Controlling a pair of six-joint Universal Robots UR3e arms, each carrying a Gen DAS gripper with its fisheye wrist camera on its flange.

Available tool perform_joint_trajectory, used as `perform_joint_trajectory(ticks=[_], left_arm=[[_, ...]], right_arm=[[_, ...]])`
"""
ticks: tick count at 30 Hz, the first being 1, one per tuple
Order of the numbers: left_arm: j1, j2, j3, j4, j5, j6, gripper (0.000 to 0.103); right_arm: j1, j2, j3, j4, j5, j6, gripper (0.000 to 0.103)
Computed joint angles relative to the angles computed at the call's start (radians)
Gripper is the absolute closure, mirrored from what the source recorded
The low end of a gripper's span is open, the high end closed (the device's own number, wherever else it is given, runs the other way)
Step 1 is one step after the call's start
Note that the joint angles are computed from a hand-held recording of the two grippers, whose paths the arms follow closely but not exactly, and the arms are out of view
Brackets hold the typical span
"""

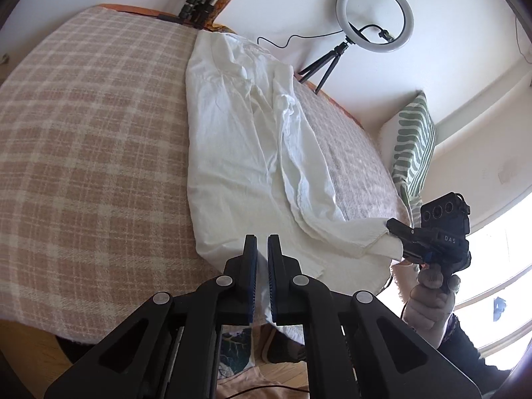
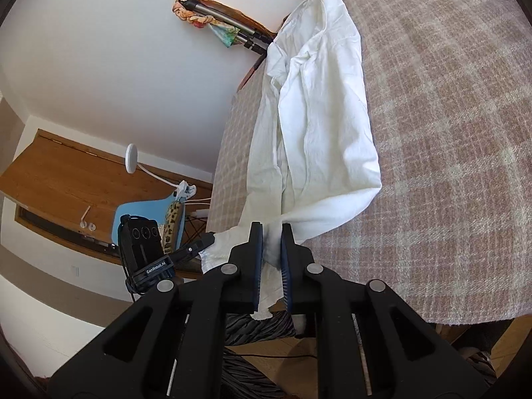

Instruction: Fold small clothes

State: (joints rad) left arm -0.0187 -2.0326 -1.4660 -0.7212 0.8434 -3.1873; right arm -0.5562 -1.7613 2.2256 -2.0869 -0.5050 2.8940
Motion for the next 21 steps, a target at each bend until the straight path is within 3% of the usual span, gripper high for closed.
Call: perform_joint_trajectory(ticks=[5, 8, 13, 17, 21], left_arm=[[-0.016, -0.12, 0.205, -0.004, 0.034, -0.076, 0.099], [-0.017, -0.15, 0.242, -0.011, 0.037, -0.081, 0.099], [0.012, -0.106, 0.21, -0.161, 0.05, 0.019, 0.097], [0.069, -0.023, 0.069, -0.147, 0.014, 0.03, 0.097], [0.087, 0.079, -0.061, -0.204, 0.024, 0.184, 0.097]], right_arm=[[0.045, 0.171, -0.107, -0.221, -0.033, 0.17, 0.091], [0.08, 0.251, -0.163, -0.308, -0.06, 0.241, 0.091], [0.091, 0.32, -0.22, -0.327, -0.057, 0.272, 0.091], [0.098, 0.372, -0.26, -0.373, -0.071, 0.334, 0.091], [0.1, 0.403, -0.28, -0.394, -0.07, 0.353, 0.091]])
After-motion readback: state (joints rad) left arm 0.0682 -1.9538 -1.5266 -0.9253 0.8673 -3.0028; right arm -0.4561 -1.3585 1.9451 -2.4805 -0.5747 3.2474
